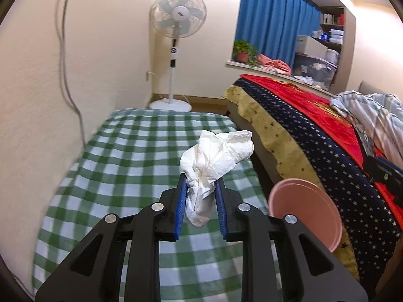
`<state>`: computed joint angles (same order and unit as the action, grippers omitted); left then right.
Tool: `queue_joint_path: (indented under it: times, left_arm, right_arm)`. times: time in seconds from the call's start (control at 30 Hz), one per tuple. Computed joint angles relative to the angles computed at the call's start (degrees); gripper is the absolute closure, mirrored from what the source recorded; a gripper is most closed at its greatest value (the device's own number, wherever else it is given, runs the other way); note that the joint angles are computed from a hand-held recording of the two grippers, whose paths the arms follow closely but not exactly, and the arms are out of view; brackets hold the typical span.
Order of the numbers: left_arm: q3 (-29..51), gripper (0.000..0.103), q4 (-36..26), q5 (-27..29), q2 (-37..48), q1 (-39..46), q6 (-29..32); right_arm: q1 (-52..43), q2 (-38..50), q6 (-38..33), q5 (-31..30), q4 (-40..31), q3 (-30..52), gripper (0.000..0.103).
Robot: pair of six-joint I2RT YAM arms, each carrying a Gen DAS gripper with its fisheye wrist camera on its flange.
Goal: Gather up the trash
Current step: 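Open both tools over the pink bin to drop the tissue and pouch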
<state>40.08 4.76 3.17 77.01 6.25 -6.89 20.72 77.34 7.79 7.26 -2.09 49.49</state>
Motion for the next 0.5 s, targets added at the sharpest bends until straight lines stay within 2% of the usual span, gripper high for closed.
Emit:
queue_joint_path:
  times: [0.23, 0.5]
  left_arm:
    - [-2.5, 0.081, 4.2, -0.7, 1.2, -6.3, -1.6]
    - [-0.5, 0.081, 8.5, -1.7, 8.1, -13.3, -2.2]
  right_arm:
    - [-6.3, -1.6, 1.5, -1.8, -0.4, -2.5, 0.047]
    - [-11.7, 0.7, 1.1, -2.5, 1.3, -3.8, 0.047]
